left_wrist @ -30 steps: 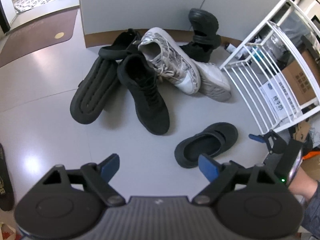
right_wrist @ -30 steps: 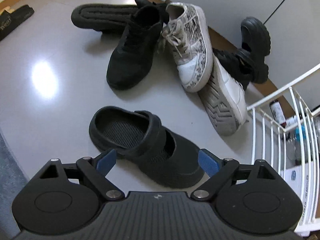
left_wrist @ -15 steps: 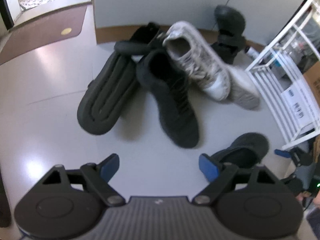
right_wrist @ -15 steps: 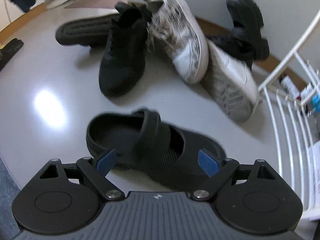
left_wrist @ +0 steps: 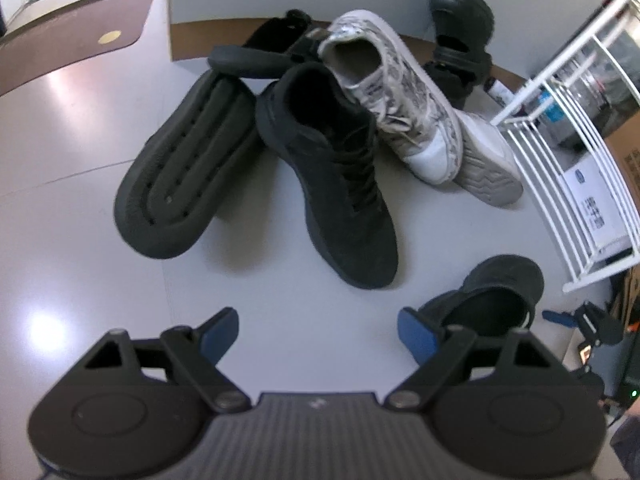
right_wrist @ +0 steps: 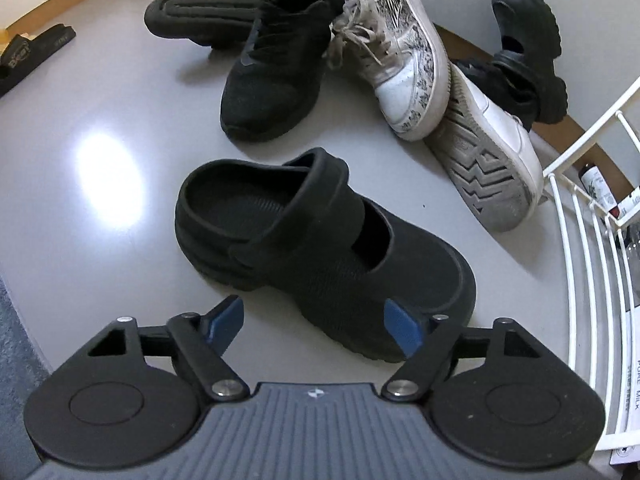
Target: Organize scattered shoes
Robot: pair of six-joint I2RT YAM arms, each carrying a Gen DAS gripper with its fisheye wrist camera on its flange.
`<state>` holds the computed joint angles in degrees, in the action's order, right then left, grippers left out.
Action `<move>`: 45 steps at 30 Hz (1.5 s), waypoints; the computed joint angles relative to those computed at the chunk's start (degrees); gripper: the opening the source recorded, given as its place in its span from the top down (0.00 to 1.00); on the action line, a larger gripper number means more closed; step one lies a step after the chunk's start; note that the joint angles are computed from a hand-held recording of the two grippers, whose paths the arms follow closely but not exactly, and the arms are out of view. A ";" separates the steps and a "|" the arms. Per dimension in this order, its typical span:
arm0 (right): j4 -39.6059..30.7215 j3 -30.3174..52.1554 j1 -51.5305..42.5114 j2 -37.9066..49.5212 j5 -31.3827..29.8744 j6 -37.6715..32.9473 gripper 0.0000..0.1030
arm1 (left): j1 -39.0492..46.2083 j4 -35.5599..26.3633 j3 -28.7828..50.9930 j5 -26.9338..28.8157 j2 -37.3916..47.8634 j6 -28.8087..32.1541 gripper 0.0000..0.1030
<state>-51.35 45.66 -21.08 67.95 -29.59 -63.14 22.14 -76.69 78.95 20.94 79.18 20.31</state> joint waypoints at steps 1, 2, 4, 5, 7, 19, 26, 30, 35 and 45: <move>-0.39 -0.10 0.15 -0.37 -0.37 -0.61 0.28 | 0.26 0.52 -0.62 0.68 -0.07 -0.15 0.14; -0.18 -0.43 0.58 -0.71 -0.38 -1.48 0.28 | 0.52 1.02 -1.20 1.37 -0.11 -0.35 0.14; 2.16 -2.05 2.02 -2.17 0.77 -1.15 0.30 | 0.68 3.84 -3.41 2.00 -0.91 -1.99 0.14; 3.94 -3.00 2.91 -2.68 1.65 0.12 0.30 | 0.55 4.44 -3.93 1.97 -1.04 -2.13 0.14; 7.38 -4.36 4.46 -2.95 3.46 3.38 0.31 | -0.05 5.60 -5.88 1.75 -1.32 -2.83 0.14; 18.81 -11.22 6.13 -6.28 2.85 11.68 0.76 | 0.35 8.99 -11.38 2.15 -4.09 -4.07 0.15; 10.55 -6.13 4.12 -1.00 -1.26 10.01 0.95 | 0.84 8.06 -12.35 1.36 -4.20 -3.10 0.15; 9.06 -7.79 4.41 -5.24 -1.60 7.07 0.93 | 1.66 7.88 -12.54 1.48 -4.10 -2.64 0.15; 13.61 -9.01 3.70 -7.64 -0.08 6.84 0.43 | 2.24 7.48 -12.38 1.90 -4.03 -1.80 0.15; 18.24 -9.61 8.20 -3.81 2.64 6.32 0.43 | 3.80 7.80 -13.01 1.84 -4.67 -1.27 0.15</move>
